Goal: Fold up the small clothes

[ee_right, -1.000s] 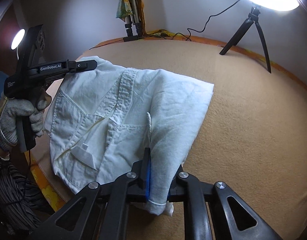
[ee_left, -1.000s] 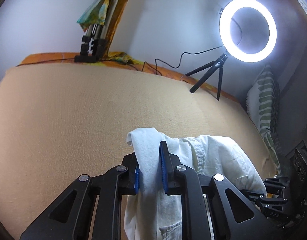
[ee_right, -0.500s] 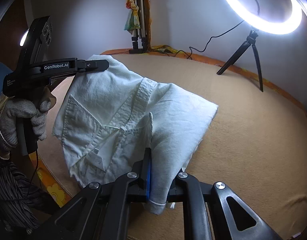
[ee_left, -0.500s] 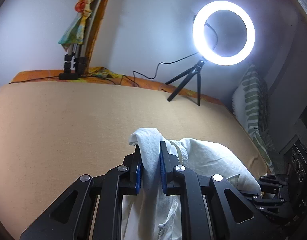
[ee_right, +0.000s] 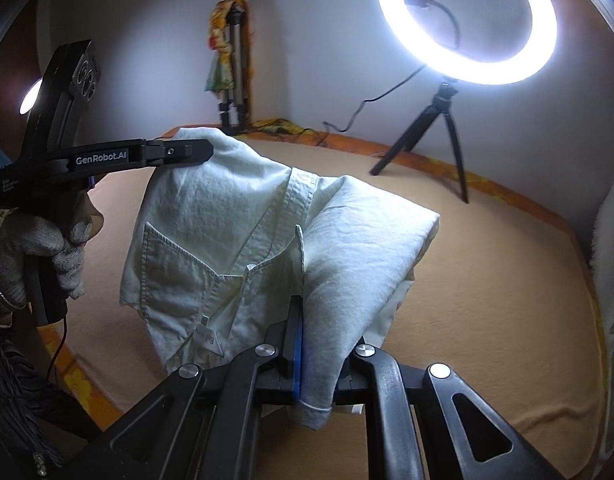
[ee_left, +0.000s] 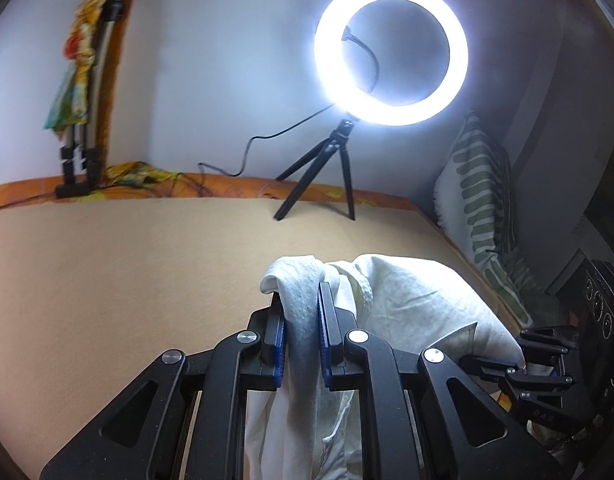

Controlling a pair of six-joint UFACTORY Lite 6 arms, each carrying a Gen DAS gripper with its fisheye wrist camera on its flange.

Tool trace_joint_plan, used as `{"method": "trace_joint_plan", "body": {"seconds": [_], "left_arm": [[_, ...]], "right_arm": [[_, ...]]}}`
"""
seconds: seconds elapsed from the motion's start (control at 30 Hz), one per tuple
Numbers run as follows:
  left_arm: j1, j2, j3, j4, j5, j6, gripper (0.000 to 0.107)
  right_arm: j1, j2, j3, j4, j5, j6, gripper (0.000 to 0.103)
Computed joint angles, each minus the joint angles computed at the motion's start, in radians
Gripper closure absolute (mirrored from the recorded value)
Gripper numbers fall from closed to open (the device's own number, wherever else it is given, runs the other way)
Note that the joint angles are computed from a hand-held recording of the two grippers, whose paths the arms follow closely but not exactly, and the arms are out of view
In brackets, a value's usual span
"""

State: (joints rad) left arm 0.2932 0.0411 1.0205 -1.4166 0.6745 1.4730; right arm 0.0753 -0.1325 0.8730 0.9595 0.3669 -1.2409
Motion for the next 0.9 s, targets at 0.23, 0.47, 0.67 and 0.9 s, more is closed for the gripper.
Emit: {"method": "trace_joint_plan", "body": {"seconds": [0.23, 0.47, 0.67, 0.9], "left_arm": [[-0.238, 0.175, 0.22, -0.062, -0.126, -0.051, 0.096], [-0.415, 0.44, 0.54, -0.04, -0.239, -0.194, 0.097], [-0.508, 0.59, 0.713, 0.061, -0.35, -0.3, 0.097], [-0.553, 0.633, 0.783, 0.285, -0.421, -0.471, 0.095]], "right_arm": [[-0.21, 0.151, 0.199, -0.008, 0.05, -0.109, 0.096], [-0.332, 0.436, 0.531, -0.116, 0.041, -0.094, 0.096], [-0.37, 0.68, 0.811, -0.295, 0.039, 0.038, 0.096], [-0.369, 0.848, 0.99, -0.503, 0.027, 0.276, 0.081]]}}
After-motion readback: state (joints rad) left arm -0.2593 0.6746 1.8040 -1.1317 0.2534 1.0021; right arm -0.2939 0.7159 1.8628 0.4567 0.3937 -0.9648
